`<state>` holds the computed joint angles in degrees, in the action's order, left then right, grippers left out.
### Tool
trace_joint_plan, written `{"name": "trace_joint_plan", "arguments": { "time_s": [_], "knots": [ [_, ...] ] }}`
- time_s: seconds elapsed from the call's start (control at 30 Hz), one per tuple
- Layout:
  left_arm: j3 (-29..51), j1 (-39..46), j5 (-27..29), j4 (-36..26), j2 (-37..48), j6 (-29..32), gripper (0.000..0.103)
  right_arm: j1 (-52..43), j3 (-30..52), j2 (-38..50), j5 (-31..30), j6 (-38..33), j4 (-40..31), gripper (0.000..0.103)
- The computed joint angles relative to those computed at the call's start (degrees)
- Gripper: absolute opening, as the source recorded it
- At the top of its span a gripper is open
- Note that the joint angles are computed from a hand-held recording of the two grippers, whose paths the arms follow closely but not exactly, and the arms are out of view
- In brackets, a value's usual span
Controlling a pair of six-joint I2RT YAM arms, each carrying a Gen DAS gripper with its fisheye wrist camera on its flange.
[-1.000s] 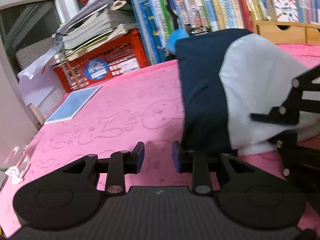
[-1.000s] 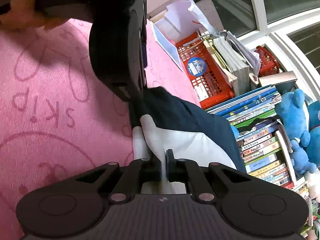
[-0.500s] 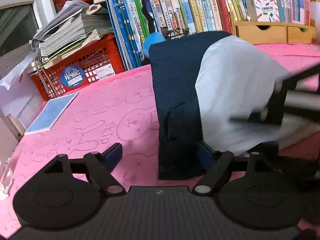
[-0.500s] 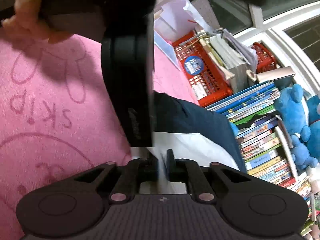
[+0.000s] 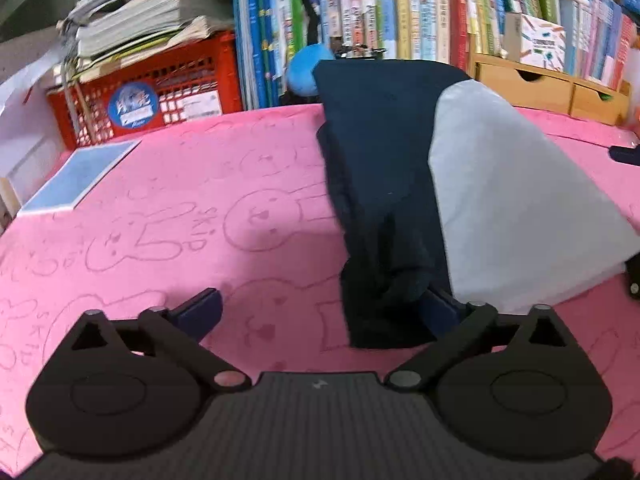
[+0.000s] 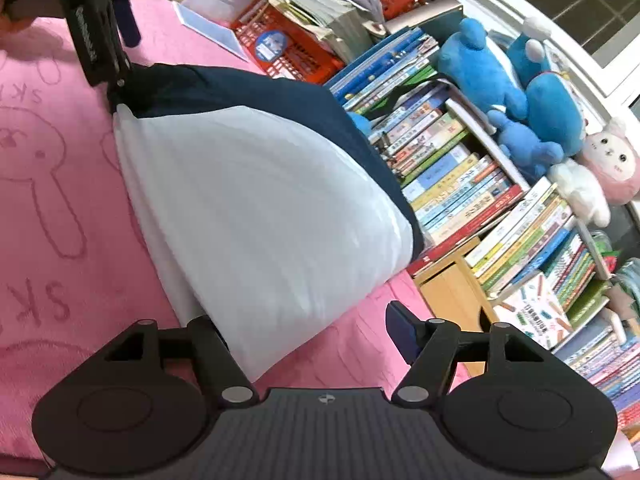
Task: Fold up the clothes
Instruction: 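Lower the folded jacket onto the pink towel and open both grippers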
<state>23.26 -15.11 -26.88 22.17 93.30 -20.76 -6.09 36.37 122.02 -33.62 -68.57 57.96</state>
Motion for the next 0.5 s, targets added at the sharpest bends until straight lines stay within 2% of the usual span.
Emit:
{"name": "trace_joint_plan", "arguments": {
  "time_s": [0.13,0.17,0.23,0.27,0.33,0.4,0.5],
  "knots": [
    [-0.31,0.53,0.88,-0.71,-1.17,0.15,0.103,-0.7,-1.8,0.7,-2.25,-4.97,4.28,0.067],
    [-0.39,0.66,1.25,-0.69,-1.37,0.39,0.103,-1.24,-1.34,0.6,-3.16,-5.14,3.0,0.068],
    [-0.62,0.98,2.11,-0.7,-1.97,0.78,0.103,-3.36,2.63,-0.13,-5.94,-2.49,-6.83,0.069],
    [-0.73,0.92,1.98,-0.66,-2.09,0.8,0.103,-3.97,3.9,-0.16,-6.8,-1.86,-9.6,0.071],
    [-0.85,0.88,1.84,-0.5,-2.14,0.99,0.103,-4.14,3.76,0.05,-7.18,-2.82,-8.66,0.071],
    [-1.01,1.37,2.54,-0.33,-2.35,1.03,0.103,-5.76,4.21,-1.07,-9.68,-5.94,-12.46,0.073],
    [-1.2,2.31,3.96,-0.24,-2.78,0.81,0.103,-8.94,7.05,-5.32,-12.98,-8.91,-27.81,0.076]
  ]
}}
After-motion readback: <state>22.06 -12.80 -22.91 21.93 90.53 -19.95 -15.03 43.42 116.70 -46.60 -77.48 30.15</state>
